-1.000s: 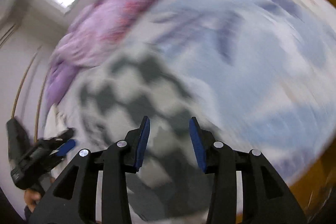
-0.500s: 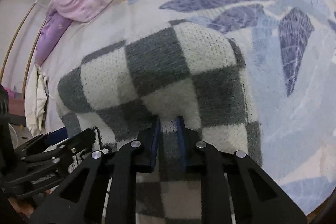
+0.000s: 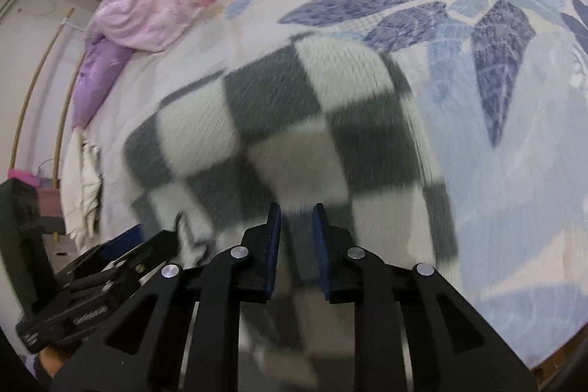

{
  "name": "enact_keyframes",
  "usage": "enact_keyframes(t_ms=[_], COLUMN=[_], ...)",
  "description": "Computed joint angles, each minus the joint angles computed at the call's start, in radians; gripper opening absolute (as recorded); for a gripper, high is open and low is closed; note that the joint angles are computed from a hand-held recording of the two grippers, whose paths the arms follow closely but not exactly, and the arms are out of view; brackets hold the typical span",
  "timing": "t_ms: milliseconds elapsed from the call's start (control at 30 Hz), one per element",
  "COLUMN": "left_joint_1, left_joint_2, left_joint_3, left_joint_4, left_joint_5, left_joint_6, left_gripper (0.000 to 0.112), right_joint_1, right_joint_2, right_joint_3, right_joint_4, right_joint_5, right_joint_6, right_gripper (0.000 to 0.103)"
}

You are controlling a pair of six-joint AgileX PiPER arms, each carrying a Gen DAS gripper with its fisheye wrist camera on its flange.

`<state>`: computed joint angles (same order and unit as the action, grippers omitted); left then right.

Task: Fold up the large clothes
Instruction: 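Grasp the ribbed hem of the folded cardigan with both grippers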

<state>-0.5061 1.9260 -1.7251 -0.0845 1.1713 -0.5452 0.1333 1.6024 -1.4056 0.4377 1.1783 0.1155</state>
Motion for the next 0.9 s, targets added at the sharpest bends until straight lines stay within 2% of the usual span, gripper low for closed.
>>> enact_keyframes(t_ms=[67,167,233,400,567,633,767,833,900], left_joint_1=[0.000,-0.039,-0.060,0.005,0.036,0.071,0.054,0.028,-0.008], left_joint_2=[-0.063,-0.114,-0.080,-0.024,-0.123,-0.210,-0.309,-0.321,-0.324], left_joint_3=[0.111,0.241,0.256,0.268,0.405,0.545,0.727,0.798,0.863], left_joint_4=[-0.044,-0.024,0.010,-0.083,-0.179,-0.296,-0.368,-0.437,-0.507], left_joint_5=[-0.009,-0.057,-0.081,-0.135,-0.235,-0.300,-0.367,-0.390,-0.447], left_joint_6=[-0.001,-0.044,-0.062,0.000,0.069,0.122,0.134,0.161,0.185], left_gripper=[0.082,0.085,0.090,0.099,0.099,0.099,0.099,0.099,0.099], right_joint_1=[0.040,0.090,0.101,0.076,0.063,0.055,0.115,0.165,0.193], right_joint_2=[-0.057,-0.083,-0.058,-0.031,-0.107,-0.177,-0.375,-0.453,-0.544], right_joint_3=[0.053,0.173,0.211,0.239,0.287,0.325,0.435,0.487,0.553], right_joint_4=[-0.030,-0.095,-0.123,-0.089,-0.052,-0.030,-0.085,-0.142,-0.187], right_joint_5=[0.009,-0.035,-0.074,-0.128,-0.157,-0.165,-0.195,-0.207,-0.217], right_joint_6=[0.027,0.067,0.072,0.063,0.076,0.089,0.230,0.347,0.479], right_gripper=[0.020,0.017,0.009,0.007,0.009,0.018,0.060,0.061,0.061])
